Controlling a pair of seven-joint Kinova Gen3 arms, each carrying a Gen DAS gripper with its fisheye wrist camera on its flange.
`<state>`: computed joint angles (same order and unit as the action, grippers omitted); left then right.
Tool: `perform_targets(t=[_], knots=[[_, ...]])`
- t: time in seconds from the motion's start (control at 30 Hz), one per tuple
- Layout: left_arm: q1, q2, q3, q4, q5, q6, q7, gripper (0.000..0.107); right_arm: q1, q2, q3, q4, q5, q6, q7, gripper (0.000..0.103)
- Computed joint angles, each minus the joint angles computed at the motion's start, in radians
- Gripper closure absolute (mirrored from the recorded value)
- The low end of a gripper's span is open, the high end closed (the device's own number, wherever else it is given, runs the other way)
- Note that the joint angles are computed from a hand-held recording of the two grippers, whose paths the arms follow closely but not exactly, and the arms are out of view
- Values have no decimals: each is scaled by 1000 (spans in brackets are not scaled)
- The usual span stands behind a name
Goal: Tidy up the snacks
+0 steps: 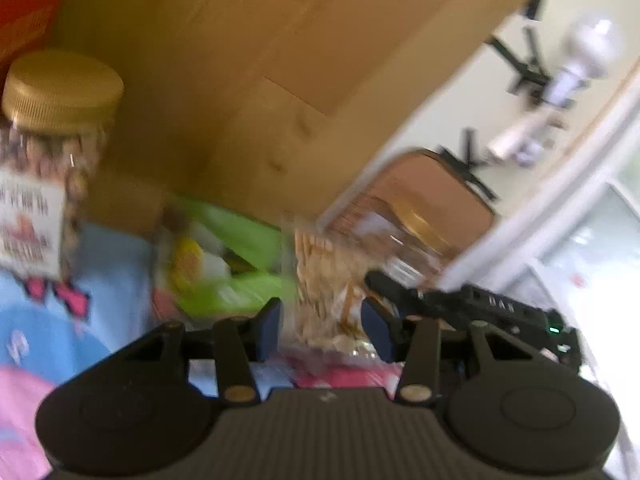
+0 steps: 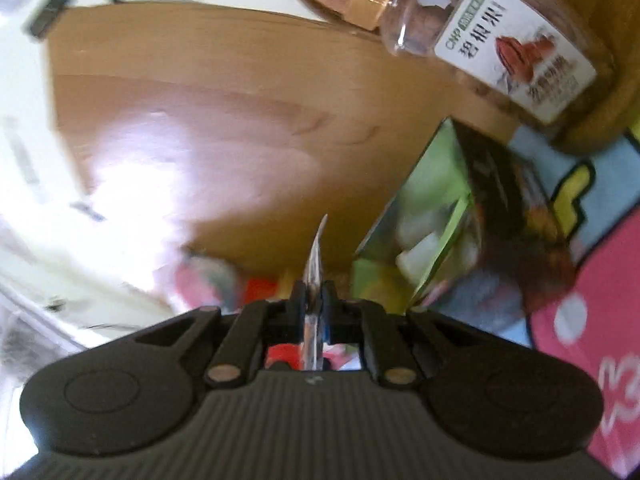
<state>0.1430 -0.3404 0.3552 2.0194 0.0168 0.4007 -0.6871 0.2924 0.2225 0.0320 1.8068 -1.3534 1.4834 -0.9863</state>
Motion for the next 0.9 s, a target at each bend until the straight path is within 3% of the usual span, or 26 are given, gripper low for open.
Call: perform_targets(t=[0.13, 0.23, 0.27, 0.33, 0.4, 0.5, 0.57, 0.63, 0.7, 0.9], knots=[[-137, 82, 97, -70, -119, 79, 117, 60, -180, -28, 66, -110, 152, -163, -20, 88], [-139, 104, 115, -79, -196, 99, 184, 60, -299, -89, 118, -132, 253, -285, 44, 72], [-126, 95, 113, -66, -214, 83, 194, 60, -307, -113, 116, -114, 258, -324, 78, 67], [-123, 68, 139, -50, -264, 83, 237, 60, -268, -152, 96, -71, 235, -352, 160, 67], [-95, 34, 140, -32, -272, 78, 243, 60, -179, -173, 54, -29, 189, -328, 237, 67], [-38, -47, 120, 11, -240, 72, 206, 60, -121, -191, 76, 24, 149, -212, 359, 67], [-28, -108, 137, 33, -211, 119, 183, 60, -62, -196, 57, 54, 165, -131, 433, 67], [-41, -169, 171, 55, -177, 174, 187, 60, -69, -199, 83, 82, 218, -56, 476, 67], [-7, -236, 156, 101, -115, 193, 178, 60, -62, -194, 91, 112, 277, 0, 507, 67], [40, -369, 157, 226, 58, 191, 180, 61, -82, -223, 78, 184, 391, 45, 564, 60]])
